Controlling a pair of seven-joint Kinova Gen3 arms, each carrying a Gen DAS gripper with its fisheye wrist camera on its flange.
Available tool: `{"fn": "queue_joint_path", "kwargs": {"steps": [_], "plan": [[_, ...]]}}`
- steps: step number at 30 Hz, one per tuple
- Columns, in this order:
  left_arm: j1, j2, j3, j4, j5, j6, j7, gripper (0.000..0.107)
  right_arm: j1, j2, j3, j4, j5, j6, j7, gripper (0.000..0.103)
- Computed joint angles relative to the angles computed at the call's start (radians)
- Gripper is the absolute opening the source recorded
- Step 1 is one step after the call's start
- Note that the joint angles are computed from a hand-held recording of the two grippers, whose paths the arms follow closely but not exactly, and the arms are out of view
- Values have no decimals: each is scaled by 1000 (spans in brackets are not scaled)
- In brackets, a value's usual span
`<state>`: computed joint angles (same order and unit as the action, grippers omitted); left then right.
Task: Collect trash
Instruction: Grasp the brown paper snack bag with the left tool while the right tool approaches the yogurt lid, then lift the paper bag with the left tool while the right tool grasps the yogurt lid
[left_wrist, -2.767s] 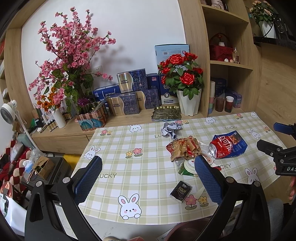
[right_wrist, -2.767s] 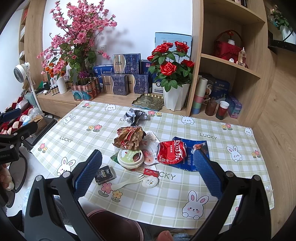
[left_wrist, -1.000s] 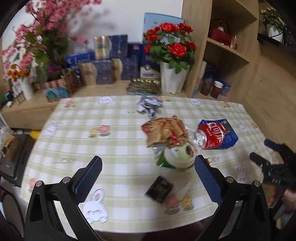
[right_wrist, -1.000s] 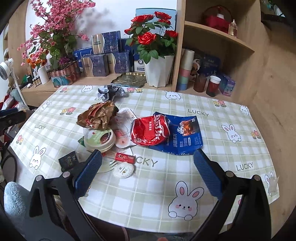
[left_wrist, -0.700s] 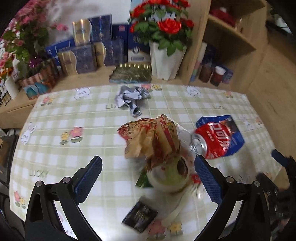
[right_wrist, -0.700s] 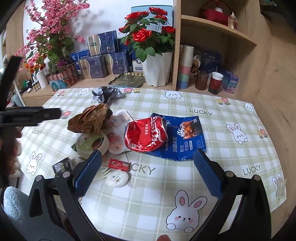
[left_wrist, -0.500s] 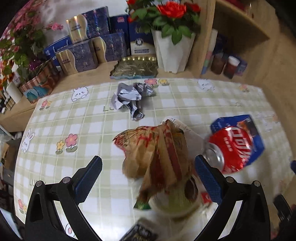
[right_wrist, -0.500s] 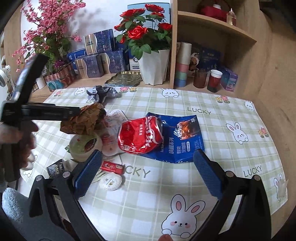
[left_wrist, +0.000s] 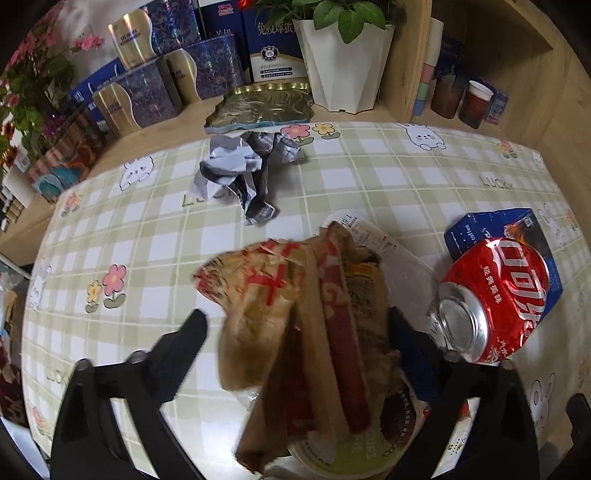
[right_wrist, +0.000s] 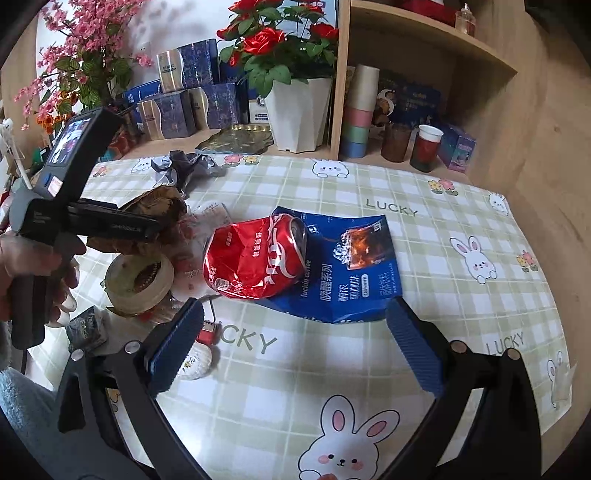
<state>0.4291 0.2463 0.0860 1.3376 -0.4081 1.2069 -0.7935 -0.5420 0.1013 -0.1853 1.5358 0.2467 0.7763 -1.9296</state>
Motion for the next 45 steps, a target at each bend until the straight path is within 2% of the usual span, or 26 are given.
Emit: {"fn": "queue_joint_path", "kwargs": {"steps": [8, 22, 29, 35, 40, 45], "plan": [[-59, -108, 10, 88, 56, -99, -29, 75, 28, 15, 3, -12, -88, -2, 77, 97], [-133, -311, 87, 206, 6, -142, 51, 75, 51, 22, 0, -15, -176, -6, 136, 97], [-204, -448, 142, 317, 33, -146, 111, 75, 3, 72, -37, -74, -233, 7, 230, 97], [-268, -539, 187, 375, 51, -122, 125, 75, -84, 174, -54, -185, -243, 42, 302, 97], [-316, -609, 191, 419, 106, -126, 114, 75, -158, 265, -19, -283, -217, 99, 257, 97], [-353, -661, 186, 449, 160, -134, 77, 75, -190, 314, 9, -335, -196, 141, 198, 97]]}}
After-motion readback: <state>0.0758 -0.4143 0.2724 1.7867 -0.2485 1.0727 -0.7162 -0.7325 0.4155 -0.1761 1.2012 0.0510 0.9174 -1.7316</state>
